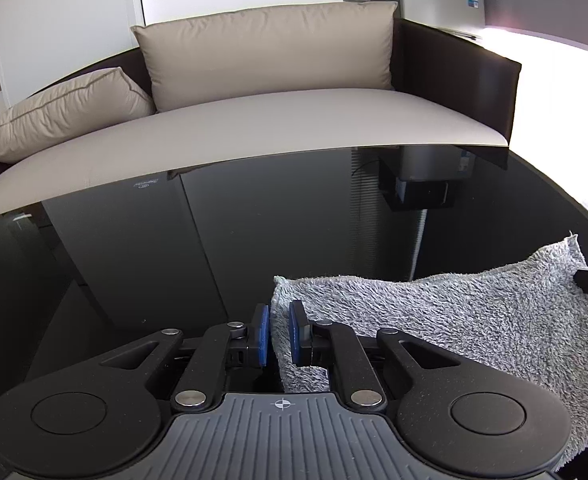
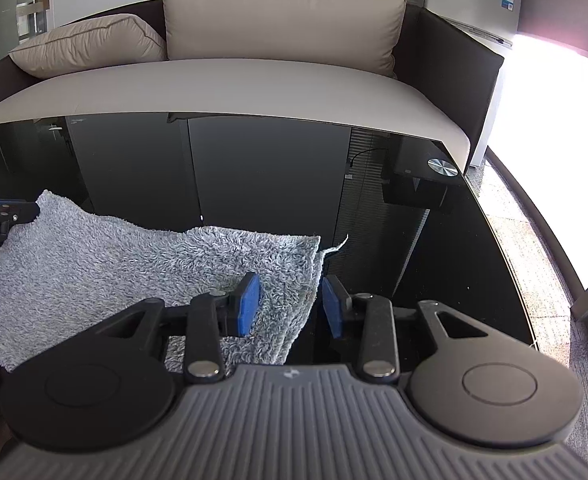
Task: Fold towel
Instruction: 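Open both grippers and lift them off the folded towel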
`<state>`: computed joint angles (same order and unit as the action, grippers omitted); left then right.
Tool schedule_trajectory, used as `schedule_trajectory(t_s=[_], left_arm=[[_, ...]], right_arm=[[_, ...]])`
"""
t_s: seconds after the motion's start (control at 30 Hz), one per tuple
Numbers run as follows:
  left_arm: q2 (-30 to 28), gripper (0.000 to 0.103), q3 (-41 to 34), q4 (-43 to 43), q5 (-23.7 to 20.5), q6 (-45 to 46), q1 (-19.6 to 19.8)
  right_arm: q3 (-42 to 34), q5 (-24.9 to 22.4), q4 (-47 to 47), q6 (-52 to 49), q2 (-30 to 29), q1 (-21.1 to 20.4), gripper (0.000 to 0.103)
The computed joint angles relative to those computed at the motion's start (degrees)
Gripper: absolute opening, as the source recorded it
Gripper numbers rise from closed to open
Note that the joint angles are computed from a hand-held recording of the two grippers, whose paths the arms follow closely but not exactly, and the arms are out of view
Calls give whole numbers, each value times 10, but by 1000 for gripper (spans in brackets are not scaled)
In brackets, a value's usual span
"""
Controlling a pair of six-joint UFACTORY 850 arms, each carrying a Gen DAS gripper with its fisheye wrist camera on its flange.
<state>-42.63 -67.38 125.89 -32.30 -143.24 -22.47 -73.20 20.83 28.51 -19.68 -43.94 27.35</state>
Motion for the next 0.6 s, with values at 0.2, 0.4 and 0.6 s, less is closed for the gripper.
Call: schedule_trajectory(t_s=[0.2, 0.4, 0.6], left_arm=[[-2, 11, -1, -18, -11, 10, -4], [1, 11, 1, -21, -12, -6, -2], [13, 25, 15, -3, -12, -53, 3]], right_arm=[[2, 5, 12, -12, 0, 0, 40], [3, 16, 48, -53, -1, 5, 41], [10, 20, 9, 18, 3, -1, 42]])
